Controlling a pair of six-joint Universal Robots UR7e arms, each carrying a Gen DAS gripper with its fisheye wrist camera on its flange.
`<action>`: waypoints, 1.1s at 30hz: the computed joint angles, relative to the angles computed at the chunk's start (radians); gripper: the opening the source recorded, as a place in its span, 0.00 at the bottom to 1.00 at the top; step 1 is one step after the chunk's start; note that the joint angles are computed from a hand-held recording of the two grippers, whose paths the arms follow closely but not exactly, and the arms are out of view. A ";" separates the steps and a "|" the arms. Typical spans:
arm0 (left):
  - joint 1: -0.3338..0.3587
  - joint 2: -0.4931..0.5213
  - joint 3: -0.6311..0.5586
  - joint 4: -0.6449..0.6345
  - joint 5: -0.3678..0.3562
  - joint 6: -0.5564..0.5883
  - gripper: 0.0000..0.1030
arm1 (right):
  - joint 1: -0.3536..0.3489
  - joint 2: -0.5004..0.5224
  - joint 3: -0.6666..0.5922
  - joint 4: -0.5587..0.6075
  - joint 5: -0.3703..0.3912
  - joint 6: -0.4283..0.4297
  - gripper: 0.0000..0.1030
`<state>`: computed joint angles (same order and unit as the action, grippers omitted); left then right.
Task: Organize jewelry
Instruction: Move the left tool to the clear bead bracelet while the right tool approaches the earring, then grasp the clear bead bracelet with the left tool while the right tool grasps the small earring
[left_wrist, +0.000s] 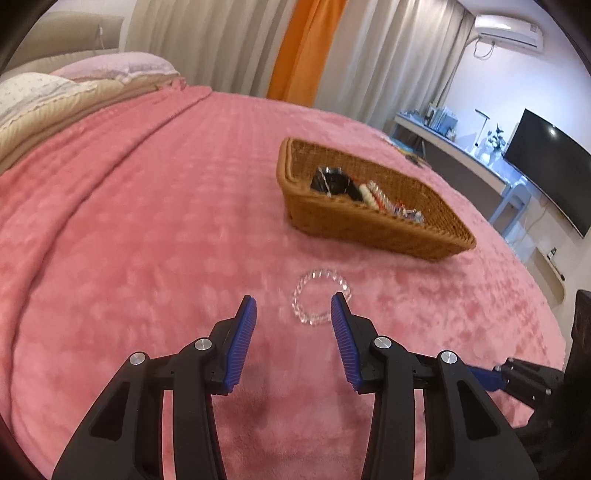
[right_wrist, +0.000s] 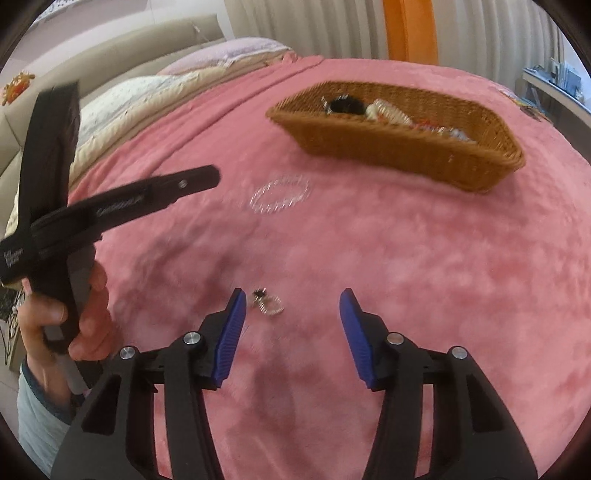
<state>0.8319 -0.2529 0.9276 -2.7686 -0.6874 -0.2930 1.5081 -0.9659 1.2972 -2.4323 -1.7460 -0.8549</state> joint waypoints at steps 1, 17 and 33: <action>0.001 0.000 0.002 0.005 -0.003 -0.005 0.39 | 0.002 0.001 0.003 -0.002 -0.003 0.001 0.45; 0.035 0.087 -0.229 0.294 -0.033 -0.121 0.35 | 0.010 0.013 0.030 -0.035 -0.035 -0.026 0.38; 0.040 0.155 -0.340 0.397 -0.036 -0.093 0.34 | -0.005 0.021 -0.004 -0.082 -0.071 -0.007 0.16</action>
